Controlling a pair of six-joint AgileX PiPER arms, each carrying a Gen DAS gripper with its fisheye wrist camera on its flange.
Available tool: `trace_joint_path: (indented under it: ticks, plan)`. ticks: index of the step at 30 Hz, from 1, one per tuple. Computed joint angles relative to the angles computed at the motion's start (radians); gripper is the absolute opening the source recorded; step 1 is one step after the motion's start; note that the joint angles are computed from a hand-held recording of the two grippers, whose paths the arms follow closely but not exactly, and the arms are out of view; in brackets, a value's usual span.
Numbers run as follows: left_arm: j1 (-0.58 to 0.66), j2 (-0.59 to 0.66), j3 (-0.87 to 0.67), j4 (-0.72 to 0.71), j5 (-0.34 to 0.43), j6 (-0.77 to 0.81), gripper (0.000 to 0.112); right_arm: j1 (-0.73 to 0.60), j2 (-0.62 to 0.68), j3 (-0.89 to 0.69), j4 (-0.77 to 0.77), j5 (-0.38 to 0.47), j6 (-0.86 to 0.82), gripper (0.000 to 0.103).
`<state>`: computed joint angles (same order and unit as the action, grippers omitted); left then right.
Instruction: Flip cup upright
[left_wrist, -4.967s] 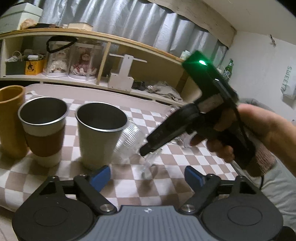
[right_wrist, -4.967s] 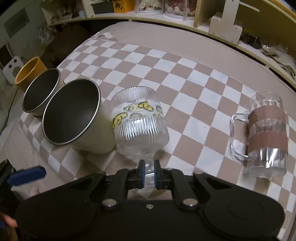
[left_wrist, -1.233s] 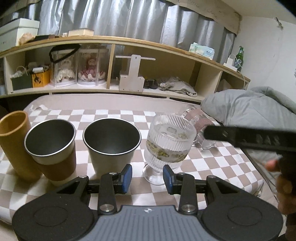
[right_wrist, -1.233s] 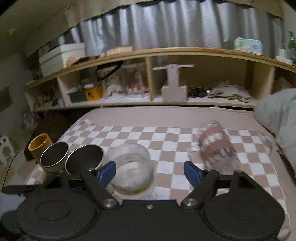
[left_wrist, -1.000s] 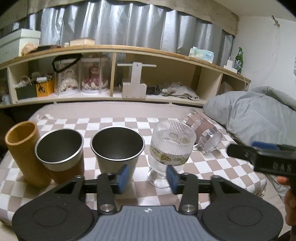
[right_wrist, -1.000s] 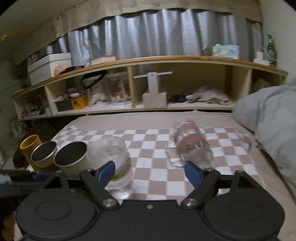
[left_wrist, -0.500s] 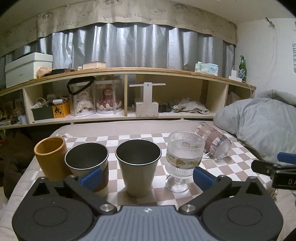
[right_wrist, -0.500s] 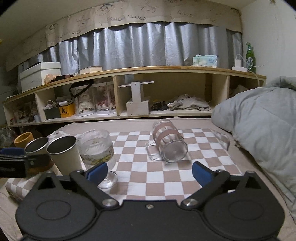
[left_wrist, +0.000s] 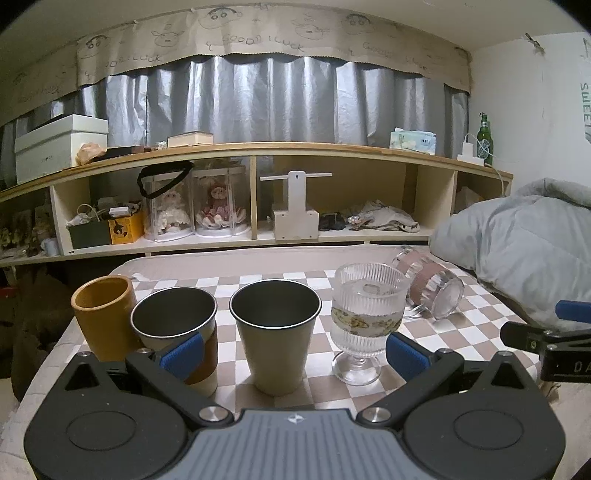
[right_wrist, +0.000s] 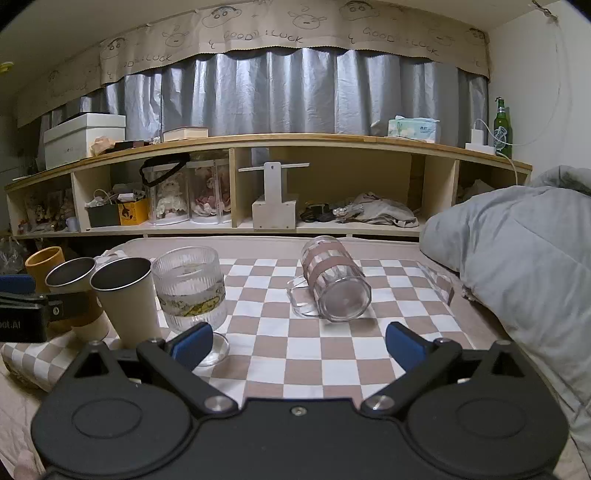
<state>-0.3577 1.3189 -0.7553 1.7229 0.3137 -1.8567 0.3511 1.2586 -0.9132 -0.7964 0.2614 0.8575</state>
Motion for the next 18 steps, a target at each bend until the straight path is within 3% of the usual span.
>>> trace_joint_path:
  ticks: [18]
  plan:
    - [-0.003, 0.003, 0.0, -0.024, 0.0, 0.02, 0.103, 0.008, -0.004, 0.002, -0.038, 0.009, 0.032, 0.101]
